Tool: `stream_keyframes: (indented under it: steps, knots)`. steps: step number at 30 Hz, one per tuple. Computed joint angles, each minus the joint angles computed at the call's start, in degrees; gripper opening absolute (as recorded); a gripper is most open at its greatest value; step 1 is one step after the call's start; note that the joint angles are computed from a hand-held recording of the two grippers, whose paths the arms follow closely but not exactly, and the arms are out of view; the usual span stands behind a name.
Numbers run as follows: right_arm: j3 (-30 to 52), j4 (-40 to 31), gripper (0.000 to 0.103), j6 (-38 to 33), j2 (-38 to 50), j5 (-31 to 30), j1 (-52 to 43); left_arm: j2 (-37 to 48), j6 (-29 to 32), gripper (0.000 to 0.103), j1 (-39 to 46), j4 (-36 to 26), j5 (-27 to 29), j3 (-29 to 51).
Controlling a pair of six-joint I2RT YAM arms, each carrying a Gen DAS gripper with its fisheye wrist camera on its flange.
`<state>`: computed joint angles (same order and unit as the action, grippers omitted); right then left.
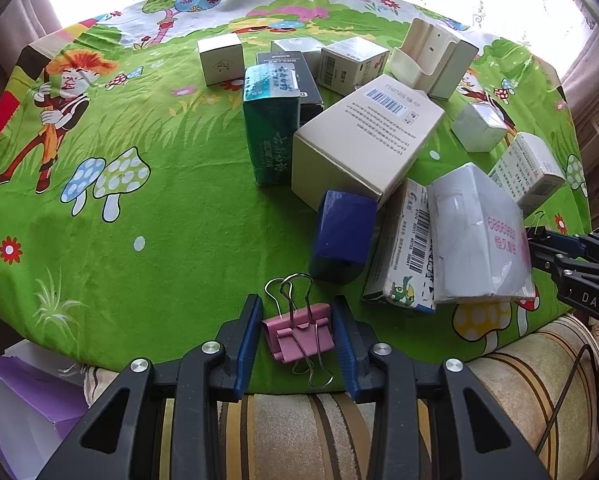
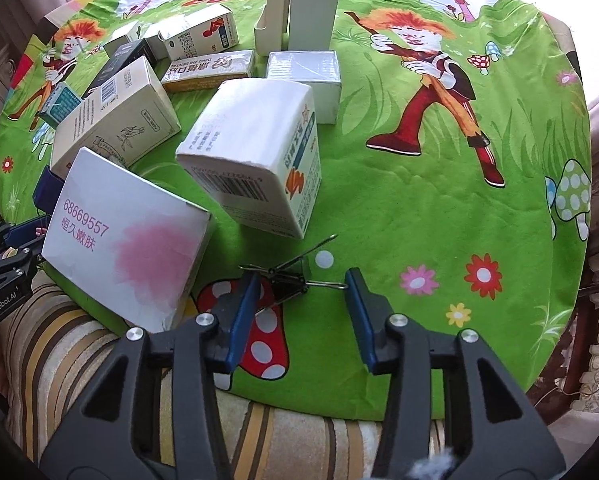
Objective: Organize rigid objects
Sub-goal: 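Carry the pink binder clip with the left tool over the purple box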
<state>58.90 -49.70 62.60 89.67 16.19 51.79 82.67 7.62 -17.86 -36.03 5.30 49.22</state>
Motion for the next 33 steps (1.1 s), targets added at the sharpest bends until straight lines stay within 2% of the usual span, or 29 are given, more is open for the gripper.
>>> stream_keyframes:
  steps: [7,20,26,33]
  knots:
    - [-1.7,0.8,0.04,2.2,-2.5,-0.2,1.4,-2.9,0.0,0.036,0.7,-0.5,0.7,-0.8]
    - [4.1,-8.3,0.04,11.7,-5.1,5.3,10.5,-15.0,2.5,0.036,8.0,-5.6,3.2,-2.7]
    - [11.5,-11.9,0.04,13.6,-1.4,7.5,15.1,-20.1,7.3,0.036,17.2,-8.9,5.6,-3.4]
    - [22.7,-13.4,0.04,10.3,6.0,8.4,18.1,-23.6,15.7,0.036,31.3,-12.0,9.3,-3.0]
